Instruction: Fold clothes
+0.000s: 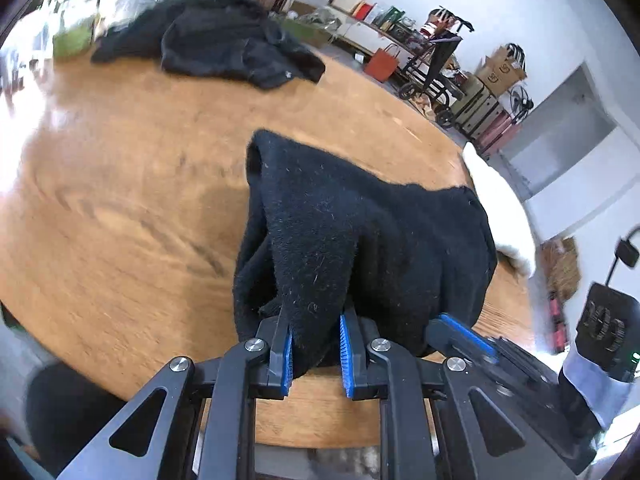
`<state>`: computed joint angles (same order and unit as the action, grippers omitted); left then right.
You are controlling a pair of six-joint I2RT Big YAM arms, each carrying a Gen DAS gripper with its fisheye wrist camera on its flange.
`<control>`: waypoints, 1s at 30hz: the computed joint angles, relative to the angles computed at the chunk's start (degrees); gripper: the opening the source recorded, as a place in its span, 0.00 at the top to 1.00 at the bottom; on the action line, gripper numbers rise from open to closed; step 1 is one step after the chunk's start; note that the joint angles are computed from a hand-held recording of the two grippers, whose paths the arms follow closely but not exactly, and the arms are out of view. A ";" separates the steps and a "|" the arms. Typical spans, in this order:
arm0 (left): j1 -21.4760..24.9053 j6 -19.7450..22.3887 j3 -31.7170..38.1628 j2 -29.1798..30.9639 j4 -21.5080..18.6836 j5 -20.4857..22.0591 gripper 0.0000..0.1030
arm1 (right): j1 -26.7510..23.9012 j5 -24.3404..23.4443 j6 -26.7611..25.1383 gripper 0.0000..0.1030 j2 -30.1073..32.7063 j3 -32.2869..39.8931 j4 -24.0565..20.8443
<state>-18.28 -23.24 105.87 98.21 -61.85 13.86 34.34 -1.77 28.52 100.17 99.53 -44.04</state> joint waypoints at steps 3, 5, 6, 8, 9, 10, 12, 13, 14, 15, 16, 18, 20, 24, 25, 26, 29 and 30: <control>-0.89 7.50 3.78 3.01 -5.88 -4.66 0.82 | 0.16 3.34 -0.79 0.99 4.33 5.44 -5.67; -1.31 12.67 2.13 2.62 -6.41 -6.73 0.81 | -0.67 3.25 -0.50 1.00 4.78 5.56 -7.98; -1.23 14.01 1.32 2.08 -6.13 -6.51 0.81 | -1.31 2.28 0.10 1.00 4.20 4.56 -8.00; -0.41 14.68 -0.23 0.71 -6.00 -4.78 0.81 | -2.47 1.34 1.08 1.00 3.06 2.87 -8.34; 0.02 14.60 -0.81 0.21 -5.56 -4.02 0.82 | -2.92 1.80 1.40 1.00 2.45 2.28 -8.77; 0.59 14.92 -1.56 -0.45 -4.82 -2.75 0.81 | -3.38 2.26 1.72 1.00 1.86 1.72 -9.20; 1.97 13.08 -2.95 -2.42 -3.85 0.94 0.81 | -4.34 3.92 2.69 0.96 0.02 0.43 -10.17; 2.38 11.55 -2.97 -3.21 -2.69 2.40 0.80 | -4.84 4.80 3.19 0.95 -0.92 -0.18 -10.69; 2.77 9.84 -2.97 -3.98 -1.43 3.80 0.77 | -5.43 3.18 3.32 0.95 -2.48 -1.51 -8.63; 3.15 8.11 -2.99 -4.74 -0.03 5.13 0.71 | -6.08 0.46 3.43 0.94 -4.23 -3.08 -5.49; 2.56 7.26 -3.05 -5.36 2.86 3.39 0.68 | -5.99 0.98 2.26 0.91 -4.66 -2.51 -4.57; 0.66 7.59 -1.96 -5.17 7.18 -0.98 0.65 | -5.29 3.70 -1.03 0.84 -3.16 1.31 -4.80; -1.86 9.23 0.63 -3.10 9.35 -5.75 0.65 | -4.75 4.49 -3.70 0.81 0.65 6.99 -5.72; -3.90 7.94 6.45 5.11 3.56 -18.34 0.72 | -4.63 4.15 -2.94 0.82 10.72 18.41 -11.11; -4.19 7.07 9.15 8.03 0.24 -21.57 0.83 | -4.80 4.23 -2.13 0.84 13.24 21.15 -12.92; -4.46 6.46 9.56 9.90 -0.20 -24.75 0.84 | -5.24 3.66 -0.99 0.88 13.92 21.17 -12.76; -3.24 8.65 2.07 6.66 6.28 -22.15 0.81 | -7.33 -0.71 3.02 1.00 12.84 16.57 -8.34; -2.82 8.51 1.74 6.49 6.42 -21.36 0.81 | -8.28 -3.74 4.34 1.00 11.82 14.33 -6.26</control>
<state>-21.10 -14.73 107.61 104.70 -55.43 -7.50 26.06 -5.50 32.85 111.99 113.86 -50.30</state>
